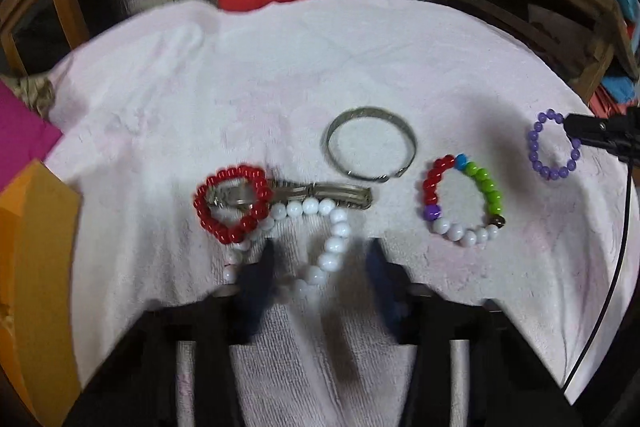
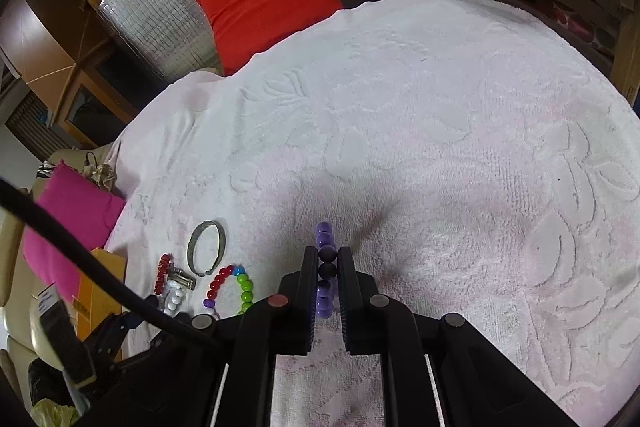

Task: Organize jewelry
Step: 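Grasp the purple bead bracelet with the right tool, then grasp the white bead bracelet with the left tool while the right tool holds the purple bracelet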

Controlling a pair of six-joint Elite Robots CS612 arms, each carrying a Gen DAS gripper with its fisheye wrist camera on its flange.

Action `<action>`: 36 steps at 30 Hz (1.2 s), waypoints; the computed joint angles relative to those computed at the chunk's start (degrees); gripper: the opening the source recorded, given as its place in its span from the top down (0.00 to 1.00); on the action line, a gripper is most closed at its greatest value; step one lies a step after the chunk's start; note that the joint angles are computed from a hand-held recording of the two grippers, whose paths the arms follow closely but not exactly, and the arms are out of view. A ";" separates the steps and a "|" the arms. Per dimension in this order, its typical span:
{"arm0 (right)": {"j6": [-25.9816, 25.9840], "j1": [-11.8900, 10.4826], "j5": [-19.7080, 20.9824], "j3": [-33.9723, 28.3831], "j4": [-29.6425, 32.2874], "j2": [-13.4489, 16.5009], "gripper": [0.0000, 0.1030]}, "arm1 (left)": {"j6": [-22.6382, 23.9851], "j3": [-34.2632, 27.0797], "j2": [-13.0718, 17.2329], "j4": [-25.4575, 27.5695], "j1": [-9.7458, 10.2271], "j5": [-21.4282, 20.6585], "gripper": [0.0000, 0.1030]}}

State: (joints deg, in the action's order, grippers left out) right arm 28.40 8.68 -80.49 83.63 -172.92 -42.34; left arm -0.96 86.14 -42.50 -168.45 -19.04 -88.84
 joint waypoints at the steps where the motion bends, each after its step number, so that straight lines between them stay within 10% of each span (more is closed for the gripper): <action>1: 0.12 -0.07 0.23 0.05 -0.13 0.03 0.90 | -0.46 -0.01 0.03 -0.32 0.15 -0.20 0.68; 5: 0.24 -0.13 1.46 0.00 -0.81 0.27 0.90 | -0.96 0.03 -0.10 -0.24 0.62 -0.89 0.88; 14: -0.85 0.44 4.66 0.82 -8.63 0.47 0.90 | -3.26 2.71 -1.61 -5.37 2.32 -6.54 0.91; 36: -7.48 4.44 7.37 -0.77 -12.10 1.46 0.90 | -4.97 10.02 -6.01 -17.39 2.59 -5.03 0.91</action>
